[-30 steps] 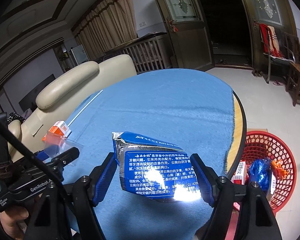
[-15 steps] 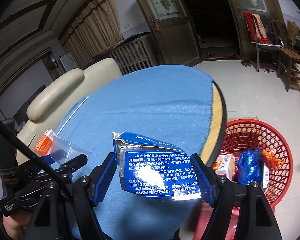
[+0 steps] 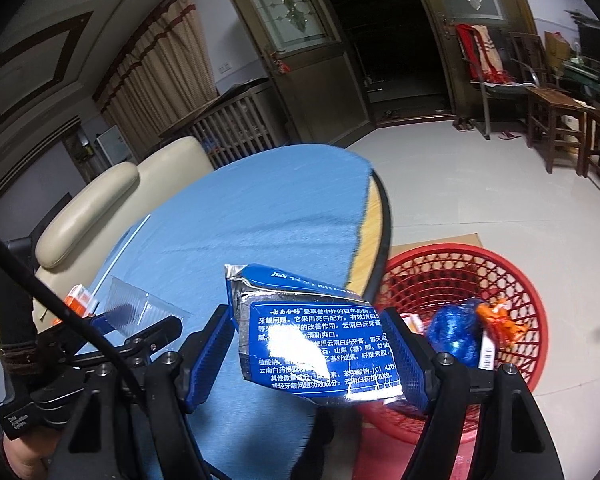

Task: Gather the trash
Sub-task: 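Carry the blue packet and clear tray over the red wastebasket with both tools, then open the right tool to drop the blue toothpaste packet into the wastebasket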

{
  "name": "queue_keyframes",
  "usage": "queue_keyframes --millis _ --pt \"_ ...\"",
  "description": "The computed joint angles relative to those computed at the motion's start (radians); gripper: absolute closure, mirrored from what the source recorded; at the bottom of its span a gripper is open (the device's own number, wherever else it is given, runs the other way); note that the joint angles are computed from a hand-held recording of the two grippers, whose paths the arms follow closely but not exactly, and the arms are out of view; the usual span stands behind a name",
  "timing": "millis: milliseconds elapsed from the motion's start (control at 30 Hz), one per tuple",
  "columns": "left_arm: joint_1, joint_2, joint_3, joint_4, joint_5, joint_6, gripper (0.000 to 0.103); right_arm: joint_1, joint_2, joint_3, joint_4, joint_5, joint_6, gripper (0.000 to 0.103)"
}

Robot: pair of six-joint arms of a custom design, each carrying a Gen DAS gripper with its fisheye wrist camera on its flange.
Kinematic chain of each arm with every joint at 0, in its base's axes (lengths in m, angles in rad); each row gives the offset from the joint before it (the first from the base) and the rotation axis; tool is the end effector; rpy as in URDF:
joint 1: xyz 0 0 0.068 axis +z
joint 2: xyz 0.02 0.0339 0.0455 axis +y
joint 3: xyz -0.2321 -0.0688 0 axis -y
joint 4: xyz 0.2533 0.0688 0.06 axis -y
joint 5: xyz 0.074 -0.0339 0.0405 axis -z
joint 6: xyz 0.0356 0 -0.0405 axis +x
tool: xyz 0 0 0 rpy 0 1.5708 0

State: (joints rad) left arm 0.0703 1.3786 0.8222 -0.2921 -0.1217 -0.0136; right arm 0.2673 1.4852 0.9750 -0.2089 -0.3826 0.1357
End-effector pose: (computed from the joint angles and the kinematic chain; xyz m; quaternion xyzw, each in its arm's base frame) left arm 0.2937 0.0250 0.1765 -0.0606 0.9320 0.0669 0.3509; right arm 0.3158 0.1003 0.2029 -0.1372 0.8870 0.2508 0.3627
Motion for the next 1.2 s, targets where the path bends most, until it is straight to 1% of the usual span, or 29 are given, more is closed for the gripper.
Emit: queue_keyframes --millis 467,767,1200 --pt "-0.134 0.074 0.092 -0.009 -0.003 -0.016 0.029 -0.164 0.014 0.045 -0.04 -0.02 -0.041 0.026" --pt "-0.197 0.13 0.149 -0.02 -0.005 -0.017 0.029 -0.243 0.078 0.1 -0.057 -0.016 -0.066 0.026" --pt "-0.244 0.209 0.218 -0.035 0.003 -0.019 0.029 -0.299 0.175 0.147 -0.07 0.001 -0.092 0.026"
